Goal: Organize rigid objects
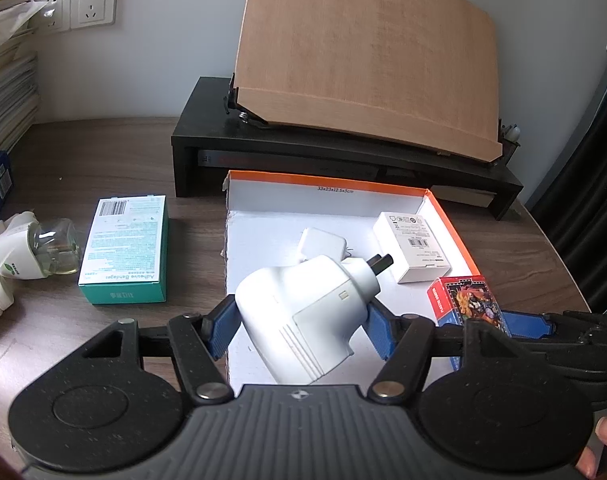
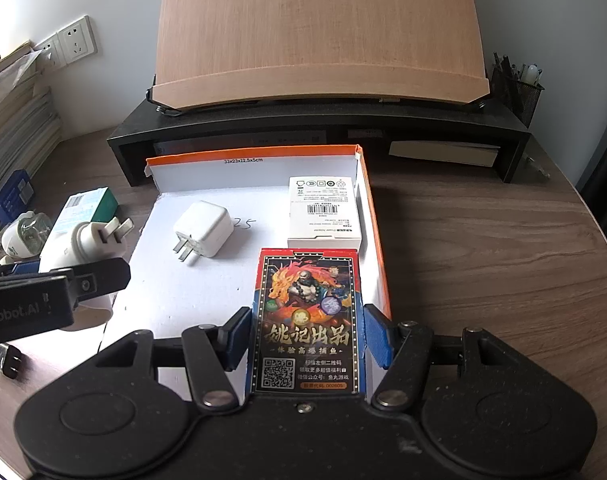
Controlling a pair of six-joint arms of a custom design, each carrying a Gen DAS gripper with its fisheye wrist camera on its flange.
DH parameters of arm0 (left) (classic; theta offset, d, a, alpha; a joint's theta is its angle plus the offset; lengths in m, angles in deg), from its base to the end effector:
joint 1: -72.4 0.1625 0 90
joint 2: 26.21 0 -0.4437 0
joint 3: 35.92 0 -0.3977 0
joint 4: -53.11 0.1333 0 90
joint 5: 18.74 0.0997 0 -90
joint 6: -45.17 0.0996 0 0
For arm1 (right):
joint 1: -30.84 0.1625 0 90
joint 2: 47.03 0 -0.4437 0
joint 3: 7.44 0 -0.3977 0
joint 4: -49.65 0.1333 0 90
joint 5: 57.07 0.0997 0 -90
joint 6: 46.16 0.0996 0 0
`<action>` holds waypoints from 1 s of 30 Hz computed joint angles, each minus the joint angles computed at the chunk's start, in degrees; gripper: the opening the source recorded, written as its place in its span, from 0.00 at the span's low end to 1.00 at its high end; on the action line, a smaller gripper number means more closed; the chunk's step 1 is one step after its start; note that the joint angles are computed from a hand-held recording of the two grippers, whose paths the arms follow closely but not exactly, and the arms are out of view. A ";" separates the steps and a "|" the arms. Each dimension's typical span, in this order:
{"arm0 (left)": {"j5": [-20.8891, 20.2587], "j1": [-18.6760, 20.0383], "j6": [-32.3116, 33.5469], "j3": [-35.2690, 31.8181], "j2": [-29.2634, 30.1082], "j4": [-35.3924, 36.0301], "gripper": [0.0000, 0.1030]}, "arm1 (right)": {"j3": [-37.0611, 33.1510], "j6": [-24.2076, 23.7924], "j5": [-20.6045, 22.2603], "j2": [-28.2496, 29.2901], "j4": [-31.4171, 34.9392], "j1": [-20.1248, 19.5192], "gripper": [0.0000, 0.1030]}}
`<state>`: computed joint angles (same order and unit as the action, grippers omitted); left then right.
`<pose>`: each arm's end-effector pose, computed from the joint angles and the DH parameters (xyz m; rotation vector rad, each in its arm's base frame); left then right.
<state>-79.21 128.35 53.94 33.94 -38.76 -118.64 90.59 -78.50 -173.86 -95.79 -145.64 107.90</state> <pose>-0.2825 -0.7438 -0.1134 0.8247 2.5169 -0.7113 -0.0664 -0.6839 0.2278 0.0964 -2.2247 0.8821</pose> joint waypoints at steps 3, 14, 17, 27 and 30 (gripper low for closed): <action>-0.02 0.00 0.02 -0.24 0.14 0.28 0.65 | -0.11 0.15 -0.04 0.00 0.29 -0.04 0.70; -0.40 0.17 0.22 -1.66 0.89 2.29 0.65 | -0.73 0.62 -0.38 0.19 1.05 -0.19 0.70; -0.56 0.24 0.14 -2.07 1.13 2.86 0.65 | -0.82 0.74 -0.65 0.17 1.22 -0.12 0.70; -0.89 0.34 0.55 -2.62 1.53 4.20 0.65 | -0.58 1.32 -1.09 0.07 1.67 -0.05 0.70; -0.85 0.36 0.75 -2.67 1.58 4.46 0.65 | -0.48 1.57 -1.08 0.17 1.69 -0.07 0.70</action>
